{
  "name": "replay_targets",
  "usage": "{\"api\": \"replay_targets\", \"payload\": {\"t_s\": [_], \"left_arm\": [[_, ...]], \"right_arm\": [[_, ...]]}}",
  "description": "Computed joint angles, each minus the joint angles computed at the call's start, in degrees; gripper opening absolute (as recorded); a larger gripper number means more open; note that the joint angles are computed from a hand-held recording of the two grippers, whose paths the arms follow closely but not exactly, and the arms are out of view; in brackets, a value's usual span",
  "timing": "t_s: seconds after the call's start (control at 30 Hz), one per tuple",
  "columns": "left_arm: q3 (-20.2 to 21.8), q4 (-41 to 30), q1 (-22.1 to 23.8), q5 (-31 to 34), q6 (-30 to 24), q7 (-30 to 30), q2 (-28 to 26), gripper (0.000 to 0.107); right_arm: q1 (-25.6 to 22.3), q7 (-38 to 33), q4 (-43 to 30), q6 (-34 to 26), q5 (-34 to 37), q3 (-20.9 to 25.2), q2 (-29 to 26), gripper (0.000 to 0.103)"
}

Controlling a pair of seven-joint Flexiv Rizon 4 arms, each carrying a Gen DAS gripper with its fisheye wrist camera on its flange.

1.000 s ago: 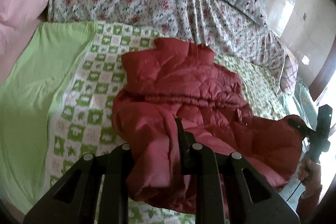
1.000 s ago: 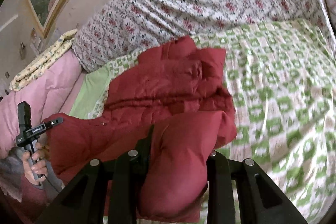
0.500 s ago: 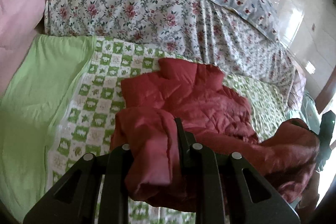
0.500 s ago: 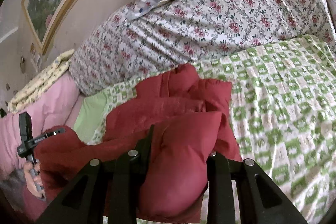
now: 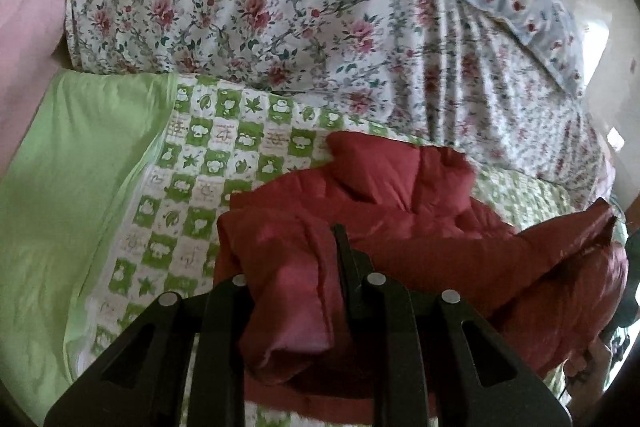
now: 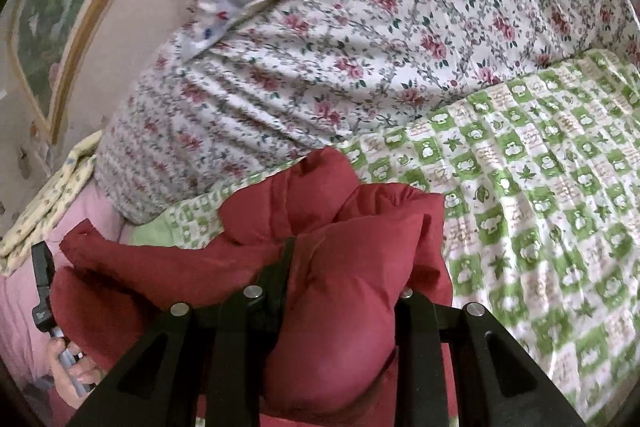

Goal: Fold large clothes
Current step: 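Grasp the jacket's hem edge with both grippers and lift it, then fold the held hem over toward the collar with both grippers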

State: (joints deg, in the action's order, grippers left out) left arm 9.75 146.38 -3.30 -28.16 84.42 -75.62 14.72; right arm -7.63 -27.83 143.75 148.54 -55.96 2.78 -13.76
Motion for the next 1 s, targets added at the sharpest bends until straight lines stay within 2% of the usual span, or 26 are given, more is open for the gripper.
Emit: {"api": "replay_targets", "payload": {"t_s": [0.1, 0.2, 0.27, 0.4, 0.6, 0.7, 0.83, 0.93, 1.0], "left_arm": [[0.45, -2.31, -0.65, -3.02, 0.69, 1.67, -4.72, 0.019], [0.19, -4.11, -2.33, -11.42, 1.90, 6.83, -9.14, 0.019], [-1.12, -5.41, -3.57, -20.95, 2.83, 13.06, -12.09, 0.020], [-5.15, -7.91, -1.18, -27.11, 4.28, 16.93, -16.82, 0.021], [-10.88, -10.35, 3.54, -28.37, 7.38, 17.72, -22.23, 0.023], [-10.56, -11.23, 4.83, -23.27, 6.85, 13.86, -23.64, 0.023], [-12.40, -10.69, 7.28, -22.95, 5.67, 14.15, -21.87, 0.026], [-11.63, -9.47, 6.73, -22.31, 5.54, 15.22, -19.18, 0.029], [-10.08, -8.12, 5.77, -20.67, 5.15, 15.24, -16.35, 0.036]], "right_arm": [[1.13, 1.97, -3.20, -1.95, 1.51, 0.28, -2.99, 0.028], [1.70, 4.29, -6.40, -3.36, 2.19, 0.82, -6.26, 0.030], [2.14, 5.35, -8.41, -4.88, 2.33, 1.17, -7.79, 0.031], [3.39, 4.99, -11.21, -8.22, 4.24, 1.90, -9.15, 0.031], [4.41, 4.81, -14.84, -12.54, 6.19, 3.06, -11.32, 0.033], [4.78, 4.10, -16.22, -14.01, 7.49, 3.77, -12.53, 0.034], [4.95, 4.04, -18.27, -14.77, 8.85, 4.68, -14.87, 0.034], [5.26, 3.62, -19.34, -15.49, 9.93, 5.16, -15.83, 0.034], [5.09, 4.03, -19.90, -15.88, 9.92, 5.62, -16.26, 0.034]]}}
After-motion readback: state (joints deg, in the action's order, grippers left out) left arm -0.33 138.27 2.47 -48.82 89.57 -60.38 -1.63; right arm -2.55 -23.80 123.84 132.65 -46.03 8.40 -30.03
